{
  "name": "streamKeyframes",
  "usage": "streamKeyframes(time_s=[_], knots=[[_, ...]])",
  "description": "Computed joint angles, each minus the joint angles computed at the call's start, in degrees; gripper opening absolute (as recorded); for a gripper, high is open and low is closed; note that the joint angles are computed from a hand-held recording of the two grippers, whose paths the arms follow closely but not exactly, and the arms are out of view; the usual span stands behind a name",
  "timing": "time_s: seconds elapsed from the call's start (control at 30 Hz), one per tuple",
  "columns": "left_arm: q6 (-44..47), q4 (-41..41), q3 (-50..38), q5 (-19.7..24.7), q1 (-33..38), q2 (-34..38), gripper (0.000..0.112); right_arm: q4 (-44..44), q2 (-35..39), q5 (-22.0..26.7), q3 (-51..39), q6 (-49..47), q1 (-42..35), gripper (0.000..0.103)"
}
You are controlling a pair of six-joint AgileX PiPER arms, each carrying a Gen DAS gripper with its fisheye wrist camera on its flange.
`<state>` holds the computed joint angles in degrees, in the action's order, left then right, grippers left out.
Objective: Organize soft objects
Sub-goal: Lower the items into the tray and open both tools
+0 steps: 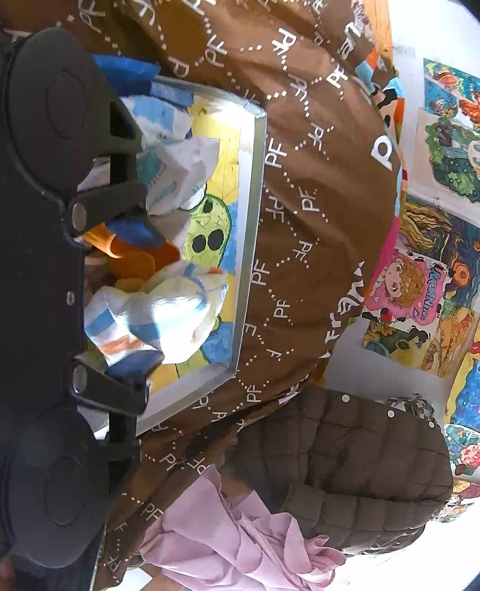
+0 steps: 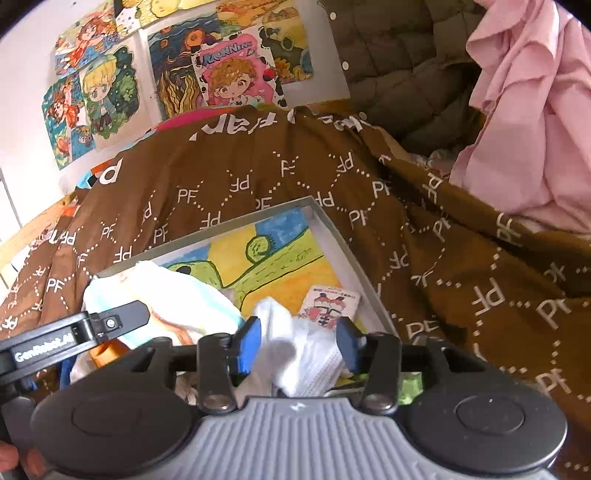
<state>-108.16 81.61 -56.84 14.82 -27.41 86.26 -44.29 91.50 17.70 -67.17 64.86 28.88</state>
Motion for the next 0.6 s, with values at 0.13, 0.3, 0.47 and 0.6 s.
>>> streamKeyframes(time_s=[0.13, 0.3, 0.47, 0.6], knots=[[7.8, -6.4, 0.0, 3.8, -2.6, -1.6, 0.074, -1.1, -2.5, 0.8, 1.3, 0.6, 0.6, 0.059], [11.2, -9.3, 0.9, 9.6, -6.5, -5.0, 0.08, -0.9, -6.6, 2.0, 2.6, 0.2, 1.4, 0.069], [13.6, -12.7, 1.0, 15.5, -10.9, -8.6, 0.082, -3.0, -11.5, 4.7, 3.9, 0.4, 3.3, 0.083], [13.5, -13.8, 1.7, 21.4, -15.3, -12.5, 0.084, -5.8, -15.8, 7.1, 5.4, 1.0, 5.6, 0.087]])
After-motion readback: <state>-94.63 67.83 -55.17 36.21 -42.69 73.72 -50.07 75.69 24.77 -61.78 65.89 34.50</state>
